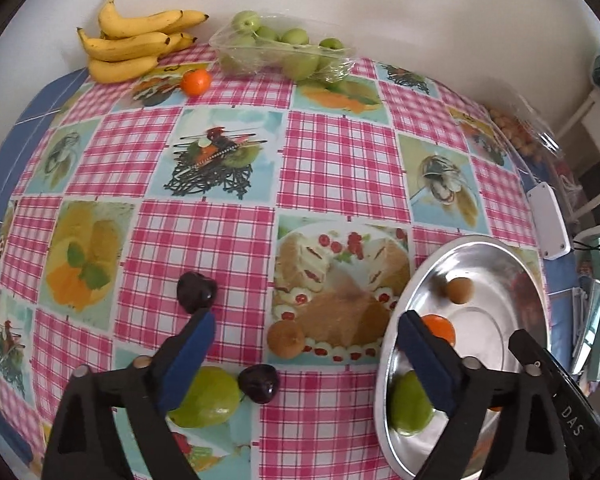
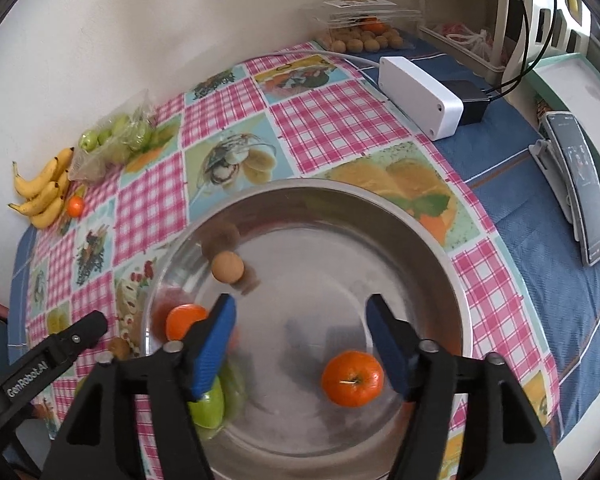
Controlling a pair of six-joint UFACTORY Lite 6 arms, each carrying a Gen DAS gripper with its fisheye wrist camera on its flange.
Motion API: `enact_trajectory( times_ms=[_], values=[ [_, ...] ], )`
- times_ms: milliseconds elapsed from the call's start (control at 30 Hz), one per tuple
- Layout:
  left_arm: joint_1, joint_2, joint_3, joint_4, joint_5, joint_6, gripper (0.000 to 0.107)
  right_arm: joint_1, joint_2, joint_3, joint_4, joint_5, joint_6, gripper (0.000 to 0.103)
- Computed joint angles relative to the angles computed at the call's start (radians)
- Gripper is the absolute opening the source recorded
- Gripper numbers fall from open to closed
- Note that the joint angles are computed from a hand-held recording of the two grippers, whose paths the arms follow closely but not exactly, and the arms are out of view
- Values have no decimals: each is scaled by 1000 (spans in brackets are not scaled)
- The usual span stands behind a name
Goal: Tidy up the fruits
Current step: 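Lower the kiwi and tangerine into the bowl and open both tools, then withdraw both open tools from the bowl toward the remaining fruit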
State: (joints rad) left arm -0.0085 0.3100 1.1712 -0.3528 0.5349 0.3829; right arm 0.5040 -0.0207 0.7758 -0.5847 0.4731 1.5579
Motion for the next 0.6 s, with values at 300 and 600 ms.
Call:
enact_trajectory(
  times_ms=[300, 600],
  values=[
    [8, 22, 6, 75, -38, -64, 103, -15, 62, 13, 43, -41, -65, 79],
    [23, 45, 20, 150, -63, -138, 103, -12, 86, 34, 46, -42, -71, 98]
  ],
)
